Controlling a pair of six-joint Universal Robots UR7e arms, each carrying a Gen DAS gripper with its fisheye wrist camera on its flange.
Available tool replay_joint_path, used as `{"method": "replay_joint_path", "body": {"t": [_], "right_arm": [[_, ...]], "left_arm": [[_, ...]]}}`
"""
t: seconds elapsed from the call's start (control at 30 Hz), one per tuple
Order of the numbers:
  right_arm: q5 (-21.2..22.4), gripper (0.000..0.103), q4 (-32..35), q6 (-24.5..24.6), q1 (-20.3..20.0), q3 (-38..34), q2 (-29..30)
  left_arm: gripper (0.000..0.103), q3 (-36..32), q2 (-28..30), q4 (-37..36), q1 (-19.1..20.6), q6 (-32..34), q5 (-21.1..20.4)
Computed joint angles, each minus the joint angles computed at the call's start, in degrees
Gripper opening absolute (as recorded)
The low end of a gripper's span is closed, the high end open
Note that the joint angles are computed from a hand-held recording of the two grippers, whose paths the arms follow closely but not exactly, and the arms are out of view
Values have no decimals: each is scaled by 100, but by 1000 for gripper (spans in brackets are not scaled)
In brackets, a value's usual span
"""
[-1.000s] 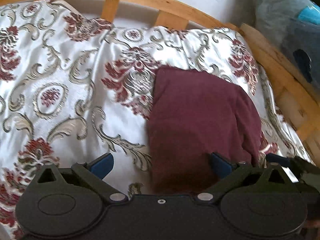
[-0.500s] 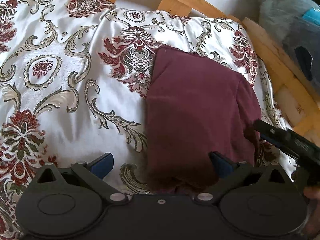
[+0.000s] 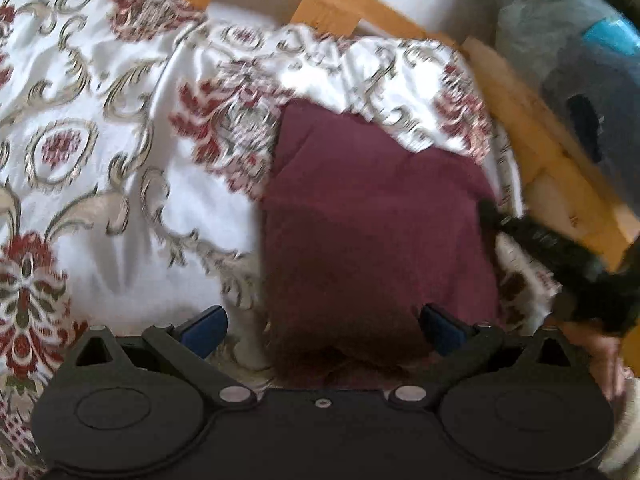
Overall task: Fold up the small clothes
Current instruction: 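Grasp the edge of the folded shirt with the right tool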
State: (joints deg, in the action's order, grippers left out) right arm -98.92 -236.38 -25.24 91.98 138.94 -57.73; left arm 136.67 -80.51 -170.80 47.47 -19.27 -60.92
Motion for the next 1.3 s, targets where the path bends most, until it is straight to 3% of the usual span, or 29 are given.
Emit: {"method": "replay_joint_path", "body": {"t": [0.13, 0.4, 0.47, 0.5, 0.57, 0.7, 0.8, 0.9, 1.0, 1.07, 1.17, 1.23, 1.3], "right_arm": [[17, 8, 275, 50, -97, 23, -72], [112, 12, 365, 329, -220, 76, -119], [37, 27, 501, 438, -180, 122, -223], [56, 29, 520, 424, -176, 170, -272], [57, 47, 638, 388, -150, 281, -405], [-71, 51, 1178, 325, 26, 709, -854], [-628, 53, 1729, 86, 497, 873, -1081], [-227, 57, 2555, -262, 620, 1112, -1510], [285, 50, 3442, -155, 520, 1157, -1652], [69, 27, 3284, -1, 658, 1071, -1290], [-135, 11, 2884, 39, 780, 1020, -984], [-50, 8, 2827, 94, 741, 1079, -1102], [-275, 7, 2754, -206, 870, 1113, -1249]], "left_arm": [[102, -49, -11, -196, 28, 268, -107], [102, -199, 132, 98, 362, -182, -303], [102, -201, 142, 144, 377, -246, -331], [102, -192, 117, 149, 378, -288, -340], [102, -171, 47, 122, 383, -316, -332], [102, -73, -158, -44, 314, -518, -118], [102, -106, -244, 94, 280, -562, 5], [102, -175, -221, 367, 230, -518, 178], [102, -164, -209, 327, 229, -482, 206], [102, -185, -174, 340, 227, -587, 234], [102, -202, -142, 365, 188, -627, 252], [102, -203, -131, 360, 154, -550, 251], [102, -208, -130, 394, 130, -478, 233]]}}
